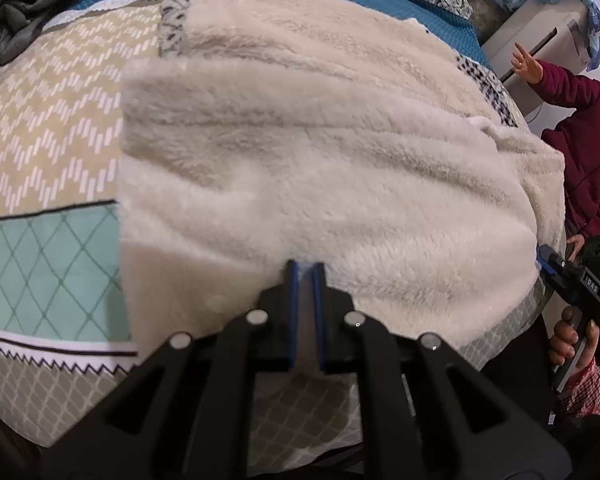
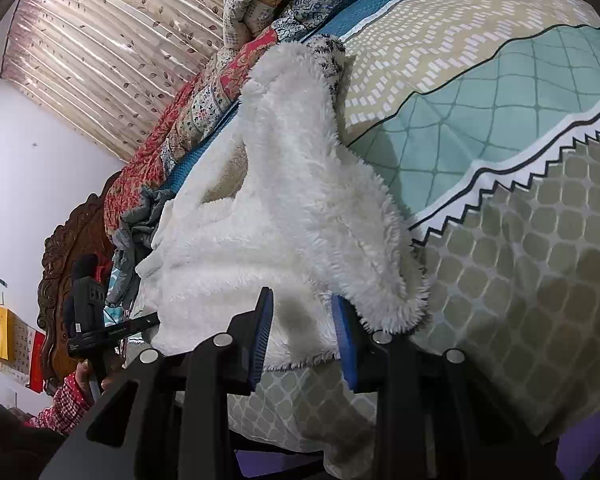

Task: Fold large clothes
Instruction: 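Press the folded fleece flat with the left gripper closed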

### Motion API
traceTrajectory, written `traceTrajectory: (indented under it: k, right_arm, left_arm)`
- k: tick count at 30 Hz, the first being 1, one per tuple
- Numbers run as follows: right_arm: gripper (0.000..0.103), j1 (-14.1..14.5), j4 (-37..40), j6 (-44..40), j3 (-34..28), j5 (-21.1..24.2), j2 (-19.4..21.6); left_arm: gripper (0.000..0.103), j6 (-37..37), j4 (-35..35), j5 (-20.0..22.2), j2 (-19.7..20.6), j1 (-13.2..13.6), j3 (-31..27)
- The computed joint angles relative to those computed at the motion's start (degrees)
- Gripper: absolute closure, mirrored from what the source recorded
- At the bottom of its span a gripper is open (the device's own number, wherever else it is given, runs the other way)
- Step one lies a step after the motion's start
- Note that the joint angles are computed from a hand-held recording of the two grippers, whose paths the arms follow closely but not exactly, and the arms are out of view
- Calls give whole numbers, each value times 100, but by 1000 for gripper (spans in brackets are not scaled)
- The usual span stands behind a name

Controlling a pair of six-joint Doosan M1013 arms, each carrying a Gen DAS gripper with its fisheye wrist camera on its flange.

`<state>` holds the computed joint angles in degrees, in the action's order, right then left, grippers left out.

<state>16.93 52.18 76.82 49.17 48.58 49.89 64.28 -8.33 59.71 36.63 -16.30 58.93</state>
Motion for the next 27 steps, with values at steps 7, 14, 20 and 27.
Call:
traceTrajectory:
  k: [7, 14, 20, 27]
  right_arm:
    - [82, -12, 114, -52, 30, 1, -8]
    - [82, -30, 183, -80, 25, 23, 1]
    - [82, -30, 138, -59, 2, 31, 11]
    - [81, 27, -113, -136, 187, -342, -274]
  left_arm:
    - [96, -13, 16, 7, 4, -7, -7]
    - [96, 7, 8, -13, -1, -6, 5]
    - [96, 16, -65, -57, -4, 9, 32]
    - [96, -167, 126, -70, -70, -38, -3]
